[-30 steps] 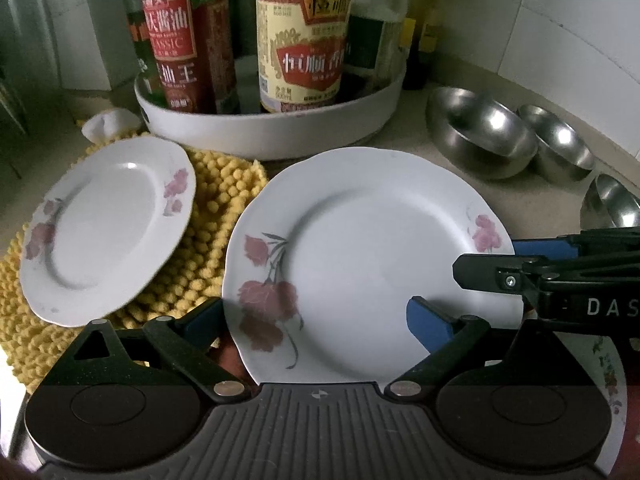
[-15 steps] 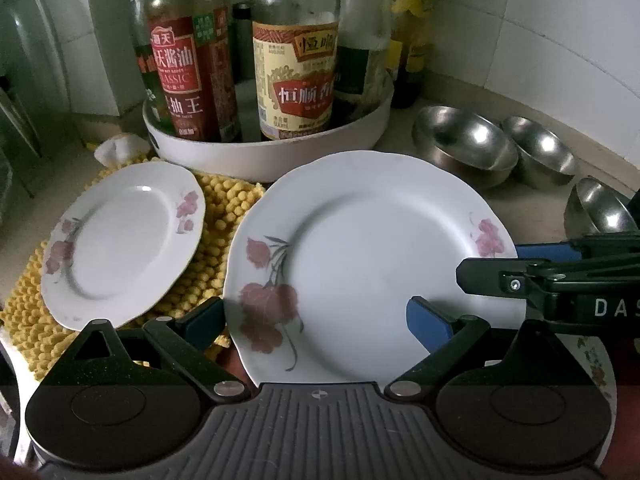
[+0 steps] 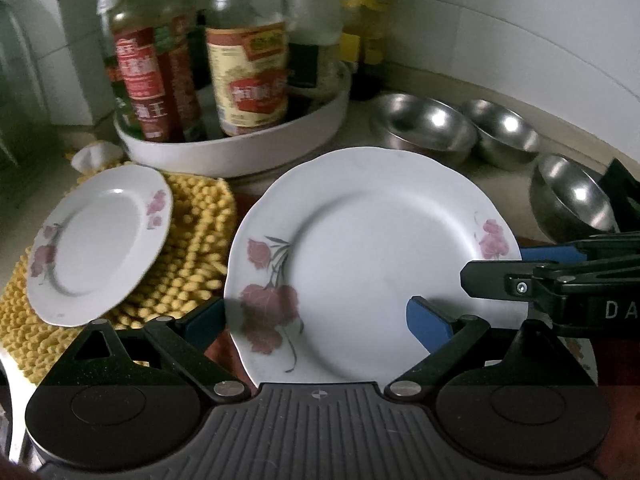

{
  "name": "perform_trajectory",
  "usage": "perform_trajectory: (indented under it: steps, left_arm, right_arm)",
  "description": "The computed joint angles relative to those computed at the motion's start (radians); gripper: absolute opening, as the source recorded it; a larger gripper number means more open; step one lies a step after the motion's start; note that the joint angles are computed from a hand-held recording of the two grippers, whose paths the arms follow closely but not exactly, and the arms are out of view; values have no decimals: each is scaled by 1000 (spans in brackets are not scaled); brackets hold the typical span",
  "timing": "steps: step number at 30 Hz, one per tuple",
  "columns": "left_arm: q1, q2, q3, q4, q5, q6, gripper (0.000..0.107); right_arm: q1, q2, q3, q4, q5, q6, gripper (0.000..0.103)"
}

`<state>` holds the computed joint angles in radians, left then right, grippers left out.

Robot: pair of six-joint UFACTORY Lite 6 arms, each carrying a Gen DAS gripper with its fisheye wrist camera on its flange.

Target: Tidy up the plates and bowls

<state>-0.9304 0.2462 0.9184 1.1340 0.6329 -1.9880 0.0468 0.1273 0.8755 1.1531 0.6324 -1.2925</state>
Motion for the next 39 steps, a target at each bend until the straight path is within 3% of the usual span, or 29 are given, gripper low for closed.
perform_trajectory:
  steps: [12, 13, 14, 15, 16, 17, 19, 21, 28, 30, 33, 39]
  left_arm:
    - [-84, 118, 116, -44, -46, 91, 96]
    - [-93, 119, 114, -8, -74, 74, 72]
    - [-107, 115, 114, 36, -102, 46, 66]
    - [-121, 128, 138, 38, -88, 60, 69]
    - [-133, 161, 184, 0, -54, 116, 81]
    - [-135, 187, 212, -29, -49, 152, 84]
    - [-133, 177, 196, -12, -85, 114, 81]
    - [-129, 156, 162, 43, -135, 45, 84]
    - [-87, -37, -45, 212, -89, -200, 94]
    - [-8, -74, -97, 209, -146, -218, 95]
    - [150, -73, -135, 326, -346, -337, 92]
    - [176, 15, -91, 336, -388, -297, 93]
  right_arm:
    - [-170, -176, -189, -95, 32, 24, 45]
    - [-189, -188, -203, -104, 35, 23, 45]
    - [-209, -199, -218, -112, 38, 26, 45]
    - [-230, -209, -232, -117, 44, 25, 45]
    - [-262, -215, -242, -107, 77, -1, 44]
    - [-298, -220, -248, -102, 120, -14, 37]
    - [-328, -263, -268, -116, 129, -33, 32]
    - [-338, -302, -295, -155, 58, -12, 32]
    - [-436, -226, -307, -169, -1, -29, 32]
    - [-437, -226, -306, -129, 15, -58, 33]
    - [-407, -220, -293, -68, 20, -100, 35]
    - [-262, -118, -213, -6, -45, -84, 37]
